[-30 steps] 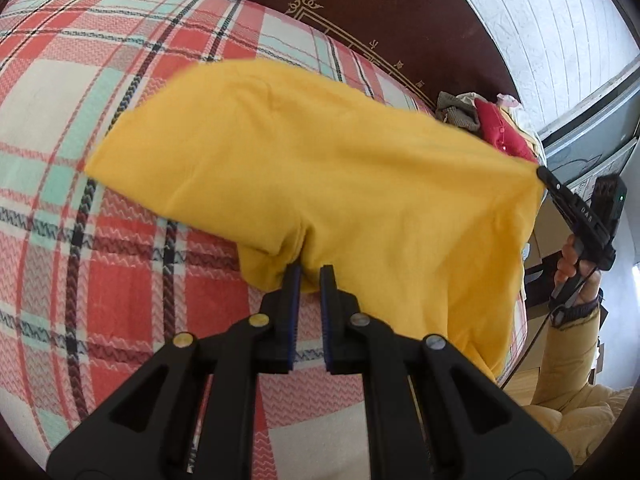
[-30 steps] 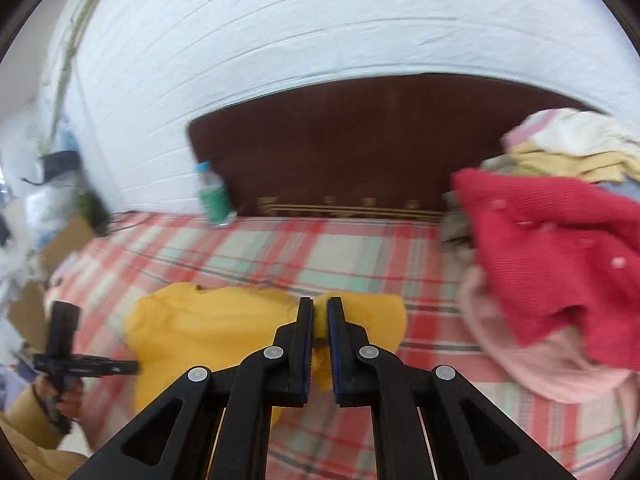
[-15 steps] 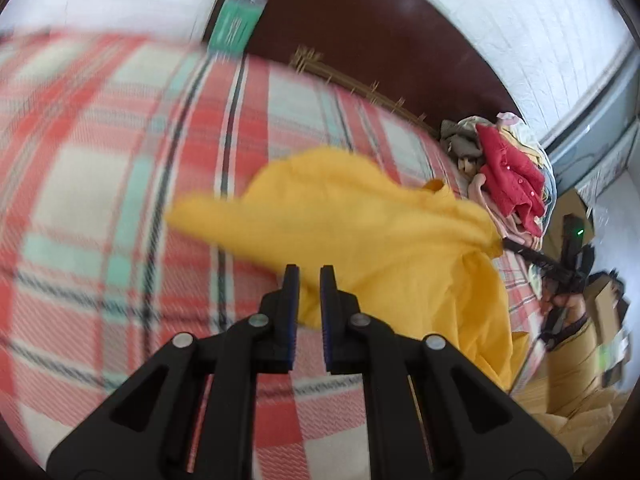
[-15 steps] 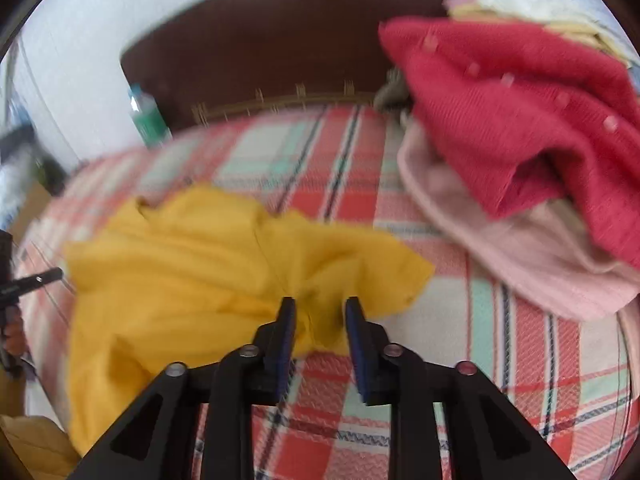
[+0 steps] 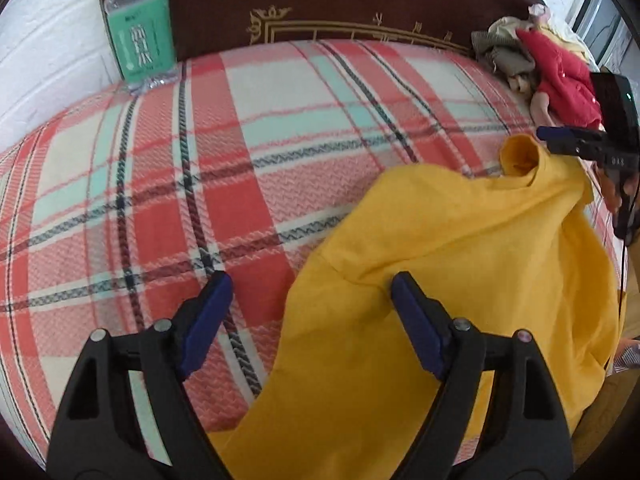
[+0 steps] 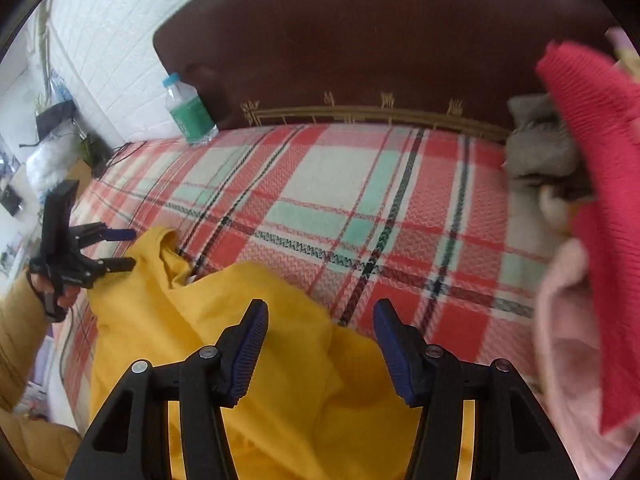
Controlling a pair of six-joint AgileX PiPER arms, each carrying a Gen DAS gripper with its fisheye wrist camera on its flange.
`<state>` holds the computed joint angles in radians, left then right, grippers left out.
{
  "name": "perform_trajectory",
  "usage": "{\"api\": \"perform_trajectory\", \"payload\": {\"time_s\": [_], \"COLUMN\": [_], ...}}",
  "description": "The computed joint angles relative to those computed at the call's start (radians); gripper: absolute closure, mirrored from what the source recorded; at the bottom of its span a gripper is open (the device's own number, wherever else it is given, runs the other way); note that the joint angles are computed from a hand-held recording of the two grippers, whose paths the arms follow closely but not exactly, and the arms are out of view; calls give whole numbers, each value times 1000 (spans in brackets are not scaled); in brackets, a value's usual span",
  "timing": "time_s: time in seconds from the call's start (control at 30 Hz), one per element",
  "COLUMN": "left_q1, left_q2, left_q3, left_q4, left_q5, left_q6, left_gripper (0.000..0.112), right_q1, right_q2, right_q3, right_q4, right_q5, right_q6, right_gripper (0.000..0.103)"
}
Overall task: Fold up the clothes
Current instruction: 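Grasp the shirt hem with the left gripper and spread it out on the bed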
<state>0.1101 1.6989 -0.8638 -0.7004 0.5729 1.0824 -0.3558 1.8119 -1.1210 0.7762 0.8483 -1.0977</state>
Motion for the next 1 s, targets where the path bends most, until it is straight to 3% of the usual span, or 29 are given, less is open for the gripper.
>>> {"api": "perform_trajectory", "payload": {"time_s": [0.07, 0.1, 0.17, 0.23, 0.27, 0.3, 0.33, 0.37, 0.5, 0.6, 0.7, 0.8, 0.87, 0.9, 0.93, 1.0], "left_q1": [12, 13, -1, -12, -19, -29, -40, -51, -35, 6, 0, -36, -55, -58, -61, -64], "left_q2": [-8, -17, -46, -81, -99, -121, -145, -175, -301, -364, -381, -340, -301, -273, -258, -231], "left_q3": [6, 11, 37, 62, 75, 93, 116, 140, 179, 128, 58, -8, -47, -52, -40, -7], "left_q4": [-25, -18, 11, 32, 44, 54, 51, 50, -21, -55, -51, -23, -3, 6, 14, 12], "left_q5": [42, 54, 40, 41, 40, 26, 5, -17, -26, 28, 32, 11, 7, 9, 5, -23], "left_q6": [59, 71, 70, 61, 51, 32, 30, 25, 41, 23, -33, -97, -132, -140, -128, -94], "left_gripper": [29, 35, 54, 89, 98, 102, 104, 104, 105, 105, 106, 106, 106, 106, 106, 106], "right_q1": [18, 33, 42, 65, 76, 84, 95, 107, 131, 88, 30, -16, 30, 54, 76, 114], "right_q2": [51, 70, 87, 69, 51, 32, 16, -2, -143, -258, -330, -272, -228, -202, -168, -96], "right_q3": [-40, -48, -55, -17, 8, 31, 52, 73, 177, 214, 204, 113, 102, 99, 96, 85], "right_q4": [-27, -41, -49, -55, -63, -72, -80, -84, -96, -3, 108, 125, 48, 8, -33, -106], "right_q5": [18, 13, 38, 23, 1, -10, -24, -42, -126, -159, -185, -50, -78, -98, -118, -149], "right_q6": [16, 12, -21, -69, -89, -100, -111, -124, -150, -191, -210, -185, -161, -140, -104, -41], "right_gripper": [47, 47, 47, 47, 51, 65, 83, 90, 96, 99, 99, 97, 78, 59, 53, 53]}}
